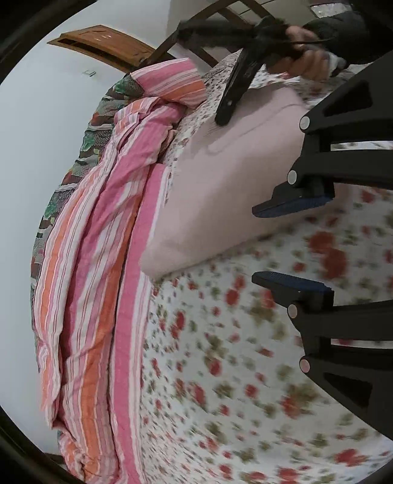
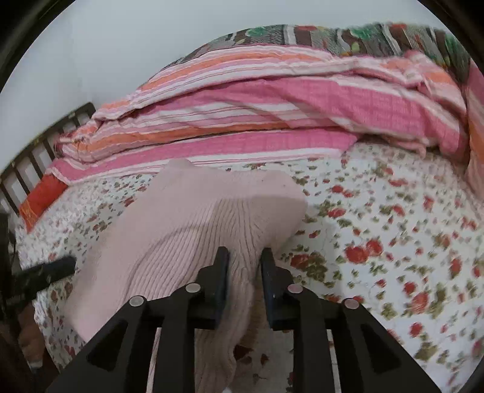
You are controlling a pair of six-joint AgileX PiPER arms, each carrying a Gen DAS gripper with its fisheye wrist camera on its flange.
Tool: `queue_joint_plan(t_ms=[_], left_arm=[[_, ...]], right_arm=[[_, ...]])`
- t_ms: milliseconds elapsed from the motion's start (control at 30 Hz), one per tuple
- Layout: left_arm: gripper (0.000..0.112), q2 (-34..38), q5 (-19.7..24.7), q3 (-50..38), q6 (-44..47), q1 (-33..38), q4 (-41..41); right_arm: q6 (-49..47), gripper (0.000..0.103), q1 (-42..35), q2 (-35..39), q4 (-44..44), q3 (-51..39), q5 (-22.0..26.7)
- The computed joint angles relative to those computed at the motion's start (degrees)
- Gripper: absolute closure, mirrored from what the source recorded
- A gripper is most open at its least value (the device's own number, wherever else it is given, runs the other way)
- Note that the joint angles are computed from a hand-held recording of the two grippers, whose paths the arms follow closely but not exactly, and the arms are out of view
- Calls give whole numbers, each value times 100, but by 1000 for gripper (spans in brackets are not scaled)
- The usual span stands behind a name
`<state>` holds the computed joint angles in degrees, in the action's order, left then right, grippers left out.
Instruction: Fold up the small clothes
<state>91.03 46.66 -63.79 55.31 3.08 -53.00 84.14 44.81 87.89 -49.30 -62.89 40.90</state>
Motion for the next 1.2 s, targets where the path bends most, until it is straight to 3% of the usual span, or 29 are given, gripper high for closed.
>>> queue_joint_plan(t_ms=[100, 167, 300, 467, 533, 567, 633, 667, 767, 833, 1000, 1133, 1200], left_arm=[[75, 424, -207, -593, -618, -439, 427], [75, 747, -310, -1021, -1076, -694, 670], [59, 1755, 428, -2139, -1537, -640, 266], [57, 2477, 656, -2919, -2139, -767, 252], [57, 2651, 524, -3168, -2516, -902, 504], [60, 2757, 520, -3306, -2667, -921, 565], [83, 2941, 497, -3517, -2861, -910, 509], [86, 2988, 511, -3573, -2864, -886, 443], [88, 2722, 112, -3220, -2628, -930, 434], [86, 2518, -168, -3039, -2621, -1049, 748], [86, 2072, -319, -2674, -2266, -1127, 879], [84, 1666, -441, -2240, -1565, -1197, 636], [82, 1580, -427, -2129, -1440, -1277, 671]], right_arm=[[163, 72, 196, 41, -473, -202, 294], [120, 72, 150, 97, -563, -323, 98], [-414, 72, -26, 348, -310, -458, -187], [-233, 73, -204, 598, -279, -199, -404], [-562, 73, -212, 659, -17, -353, -261], [-666, 73, -203, 691, 46, -423, -186], [-686, 73, -195, 737, -40, -403, -174], [-657, 73, -238, 740, -73, -349, -257], [-498, 73, -446, 619, -38, -114, -691], [-568, 72, -480, 625, 51, -151, -715], [-1288, 71, -562, 513, 617, -454, -579], [-1073, 71, -704, 680, 511, -563, -470], [-614, 70, -754, 713, 222, -319, -710]])
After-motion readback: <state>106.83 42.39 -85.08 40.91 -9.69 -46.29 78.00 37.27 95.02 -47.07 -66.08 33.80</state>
